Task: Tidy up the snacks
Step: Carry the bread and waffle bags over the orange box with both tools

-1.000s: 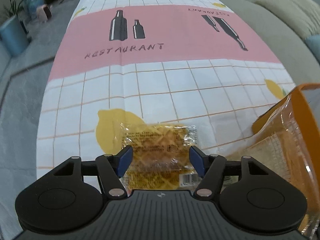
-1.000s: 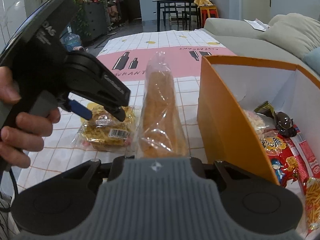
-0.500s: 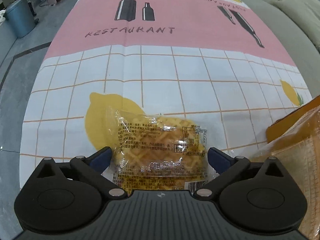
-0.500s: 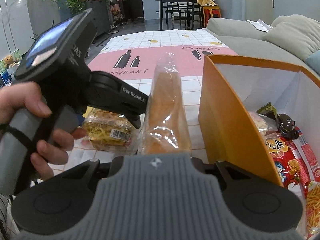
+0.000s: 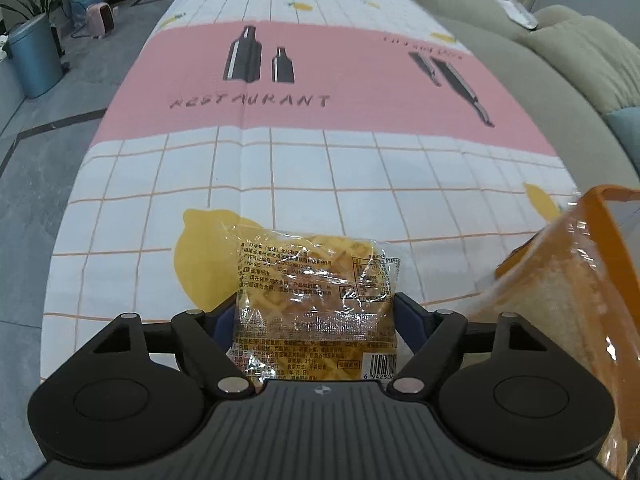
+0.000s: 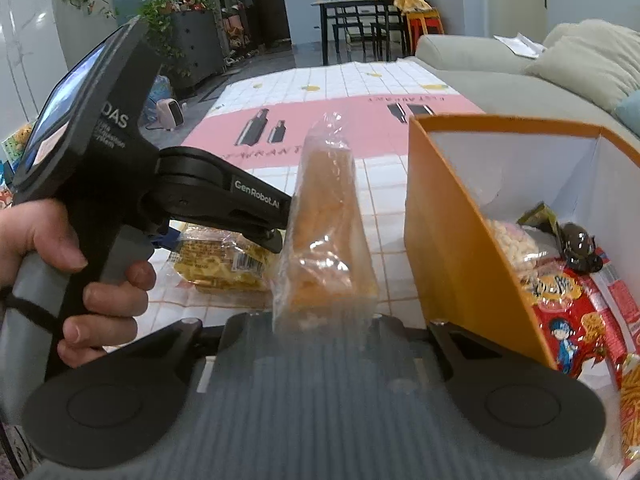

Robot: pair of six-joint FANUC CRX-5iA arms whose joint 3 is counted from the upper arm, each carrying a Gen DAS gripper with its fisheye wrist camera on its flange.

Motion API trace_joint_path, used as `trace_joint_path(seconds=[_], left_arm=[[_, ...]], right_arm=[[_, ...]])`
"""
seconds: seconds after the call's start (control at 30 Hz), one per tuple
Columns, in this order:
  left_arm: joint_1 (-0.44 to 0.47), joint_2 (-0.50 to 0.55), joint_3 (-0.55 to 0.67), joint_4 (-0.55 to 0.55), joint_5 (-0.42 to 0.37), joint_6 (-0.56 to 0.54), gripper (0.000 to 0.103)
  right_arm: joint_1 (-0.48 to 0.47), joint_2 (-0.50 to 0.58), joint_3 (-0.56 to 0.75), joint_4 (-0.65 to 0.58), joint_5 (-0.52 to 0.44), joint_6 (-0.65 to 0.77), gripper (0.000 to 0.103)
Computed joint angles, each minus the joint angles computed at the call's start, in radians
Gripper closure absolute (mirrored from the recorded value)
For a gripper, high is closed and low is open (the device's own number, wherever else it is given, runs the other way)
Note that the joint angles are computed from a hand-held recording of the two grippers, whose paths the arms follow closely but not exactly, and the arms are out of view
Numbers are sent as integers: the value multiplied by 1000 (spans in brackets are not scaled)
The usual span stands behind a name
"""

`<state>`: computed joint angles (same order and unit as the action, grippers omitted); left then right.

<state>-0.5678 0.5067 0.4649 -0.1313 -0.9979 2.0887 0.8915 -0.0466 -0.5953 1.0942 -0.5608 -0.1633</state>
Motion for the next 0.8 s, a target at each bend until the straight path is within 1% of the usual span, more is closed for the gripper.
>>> trace_joint_path(seconds=[0.13, 0.2, 0.3, 0.47, 0.6, 0.7, 0.8], left_arm=[[18, -55, -75, 41, 62, -24, 14], [22, -89, -117, 44, 100, -44, 14], [26, -134, -174, 39, 146, -32, 15], [51, -212, -300, 135, 252, -52, 15], [52, -255, -344, 153, 289, -40, 15], [52, -295, -387, 176, 332, -35, 15], [53, -332, -429, 222, 387, -55, 15]], right_arm=[[-7, -20, -12, 53, 16, -30, 81], [-10, -34, -14, 67, 20, -45, 81], [-13, -65, -25, 104, 27, -76, 81], [-27, -137, -57, 188, 38, -127, 81], [-37, -202, -85, 235, 41, -168, 81], [-53, -249, -105, 249, 59, -185, 81], [-85, -313, -127, 201, 106, -201, 81]])
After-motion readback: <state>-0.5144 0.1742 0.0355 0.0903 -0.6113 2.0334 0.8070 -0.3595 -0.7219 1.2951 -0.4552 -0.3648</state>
